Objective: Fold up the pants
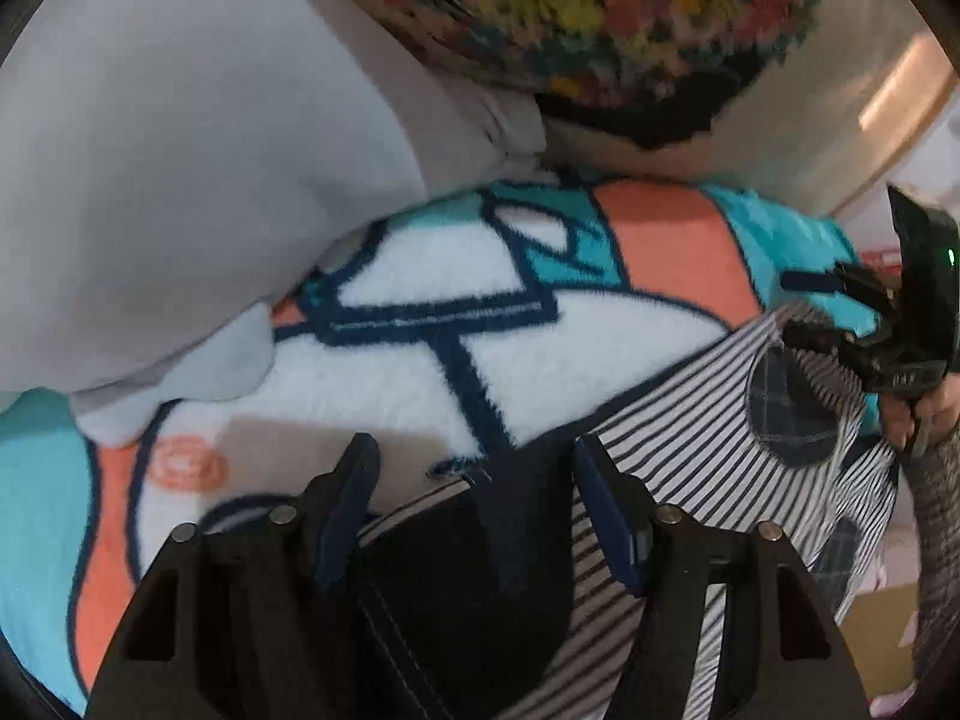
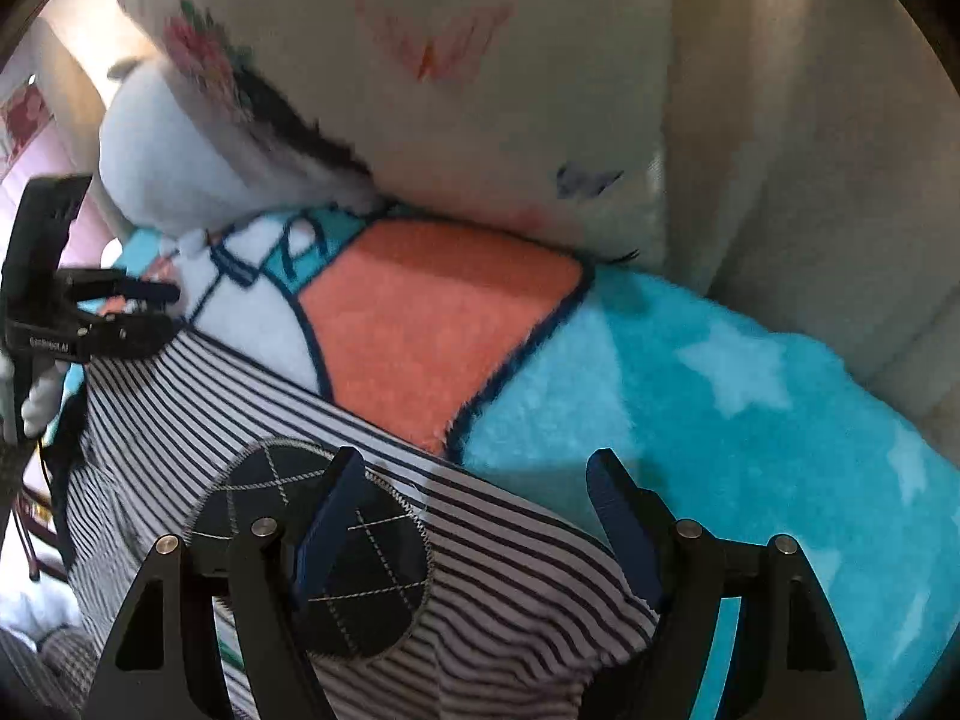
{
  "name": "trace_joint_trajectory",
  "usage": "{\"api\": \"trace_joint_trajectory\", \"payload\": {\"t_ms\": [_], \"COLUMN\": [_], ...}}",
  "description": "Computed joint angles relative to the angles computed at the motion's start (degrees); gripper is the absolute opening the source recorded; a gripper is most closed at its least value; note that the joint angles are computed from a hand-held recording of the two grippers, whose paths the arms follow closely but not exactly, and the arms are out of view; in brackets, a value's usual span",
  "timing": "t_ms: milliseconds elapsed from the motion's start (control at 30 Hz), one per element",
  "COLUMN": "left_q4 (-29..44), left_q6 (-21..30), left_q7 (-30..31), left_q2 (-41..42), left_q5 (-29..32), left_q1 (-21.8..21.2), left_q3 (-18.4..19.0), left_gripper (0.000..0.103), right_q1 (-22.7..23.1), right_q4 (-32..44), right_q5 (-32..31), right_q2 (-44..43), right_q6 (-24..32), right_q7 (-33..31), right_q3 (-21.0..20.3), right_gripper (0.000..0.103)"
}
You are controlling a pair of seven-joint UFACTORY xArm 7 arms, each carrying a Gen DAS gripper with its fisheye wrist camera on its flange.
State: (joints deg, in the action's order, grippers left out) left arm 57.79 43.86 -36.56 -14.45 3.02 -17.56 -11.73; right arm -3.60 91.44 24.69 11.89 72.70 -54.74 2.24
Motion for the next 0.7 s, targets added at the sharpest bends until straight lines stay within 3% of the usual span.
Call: {"api": "trace_joint_trajectory", "payload": {"t_ms": [133,233,267,300,333,367,400,700], "left_q4": [0.3,2.5,3.4,3.8,3.4,3.4,3.8,3.0], "left_q6": [0.2,3.9,5.4,5.3,4.0,3.8,4.2,5.2], "left_q7": [3.8,4.2,3.4,3.4,4.3,4.4,3.2,-10.8], "left_q2": [0.4,1.9,2.4,2.8,2.3,2.3,2.5,-4.0], "left_q5": [-0.3,4.1,6.5,7.6,6.7,6.2,7.4,17.2], "left_q1": [-0.9,-1.1,-1.3,-1.7,-2.6,-2.9,-2.8,-1.9], "left_q3": [0.0,-1.8,-2.7,-3.2,-3.0,-2.8,-3.1,-6.6], "left_gripper": [0.071,0.070,0.059,0.035,0.021,0.007,0.007,0.007], "right_q1": [0.2,0.6,0.7,0.7,0.5,0.5,0.4,0.6], "right_q4": [-3.3,-6.6,-7.9,-8.8,-8.9,-8.6,-8.3,-14.0], "right_q5": [-0.8,-1.2,-1.1,-0.7,0.3,0.8,1.3,6.9], "right_q2": [-1.2,-3.4,-4.2,-5.0,-5.6,-5.6,-5.7,-14.0], "right_q6": [-2.2,-4.8,-5.9,-6.3,-4.8,-3.5,-2.1,-5.9], "right_q7": [-3.2,-5.0,-5.7,-6.5,-7.0,-6.6,-6.0,-6.0], "right_q3": [0.1,0.0,-0.1,-0.3,-0.6,-0.7,-1.0,-3.2], "right_gripper": [0.083,0.078,0.072,0.052,0.025,0.014,0.007,0.006]}}
